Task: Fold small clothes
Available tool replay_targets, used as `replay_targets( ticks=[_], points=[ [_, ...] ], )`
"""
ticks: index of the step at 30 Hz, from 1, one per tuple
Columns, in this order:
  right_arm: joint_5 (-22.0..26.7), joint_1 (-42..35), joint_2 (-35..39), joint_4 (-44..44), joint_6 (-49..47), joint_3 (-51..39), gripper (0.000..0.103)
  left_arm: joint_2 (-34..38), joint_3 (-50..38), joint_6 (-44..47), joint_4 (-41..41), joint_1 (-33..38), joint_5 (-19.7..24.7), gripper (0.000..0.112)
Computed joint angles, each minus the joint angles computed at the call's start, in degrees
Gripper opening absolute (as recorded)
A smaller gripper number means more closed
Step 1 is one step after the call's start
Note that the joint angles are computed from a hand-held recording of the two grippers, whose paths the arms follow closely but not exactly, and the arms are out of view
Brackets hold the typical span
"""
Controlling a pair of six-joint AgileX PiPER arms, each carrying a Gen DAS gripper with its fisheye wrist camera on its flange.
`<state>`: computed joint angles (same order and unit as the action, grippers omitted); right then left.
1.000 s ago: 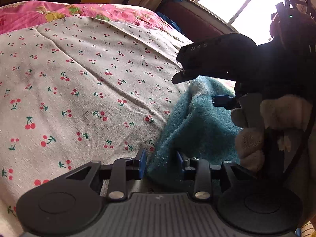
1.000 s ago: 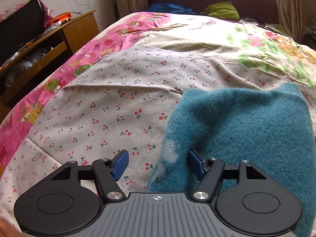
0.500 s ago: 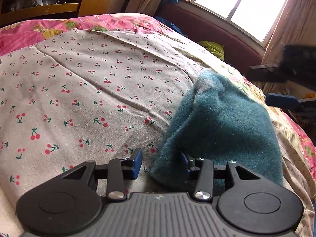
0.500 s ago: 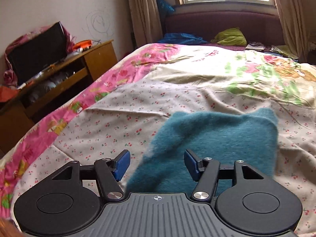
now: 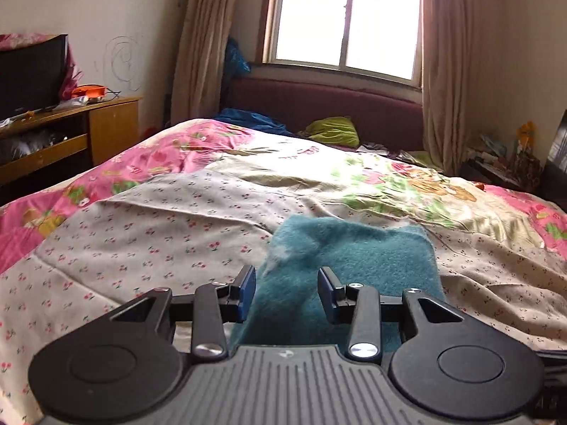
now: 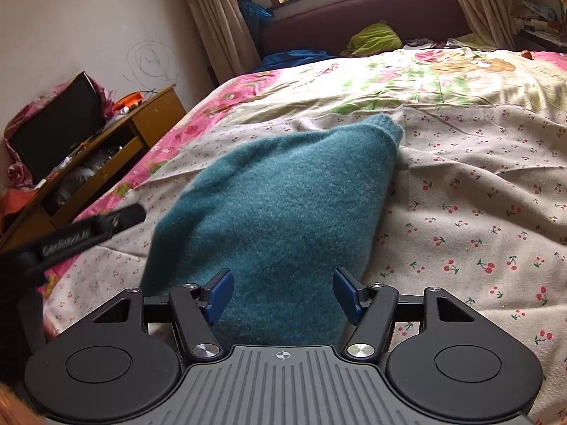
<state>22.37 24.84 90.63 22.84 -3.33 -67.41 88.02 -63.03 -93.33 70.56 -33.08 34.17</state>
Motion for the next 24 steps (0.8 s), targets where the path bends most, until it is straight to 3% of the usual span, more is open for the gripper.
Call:
replay_targets(
  ticks=[3, 5, 6, 9, 14, 18, 24],
  points=[
    [2.3, -1.8, 1.5, 9.2, -5.5, 1.3, 0.064, 7.8, -6.8, 9.2, -8.7, 5.5, -5.5, 0.05],
    [1.9, -1.4, 2.3, 9.1, -5.5, 2.5, 0.063, 12.3, -10.1, 15.1, -11.8, 7.1, -3.6, 0.052],
    [1.9, -1.2, 2.7, 8.7, -5.7, 2.8, 0.063, 13.4, -10.4, 17.8, -13.7, 8.2, -4.5, 0.058],
    [5.0, -3.2, 2.8, 14.0, -11.0, 2.5, 0.061, 12.2, -7.1, 17.7, -15.0, 11.5, -9.7, 0.072],
    [6.6, -7.3, -1.0, 18.6, -16.2, 2.5, 0.061, 8.7, -4.3, 16.2, -11.8, 11.0, -11.1, 0.069],
    [7.1, -9.1, -0.3, 20.8, -16.7, 1.3, 0.064, 5.6, -1.2, 8.2, -4.7, 10.2, -11.3, 0.068],
    [8.6, -5.8, 6.9, 14.4, -6.5, -3.1, 0.064, 9.4, -4.3, 20.2, -14.9, 11.7, -10.1, 0.073]
  ],
)
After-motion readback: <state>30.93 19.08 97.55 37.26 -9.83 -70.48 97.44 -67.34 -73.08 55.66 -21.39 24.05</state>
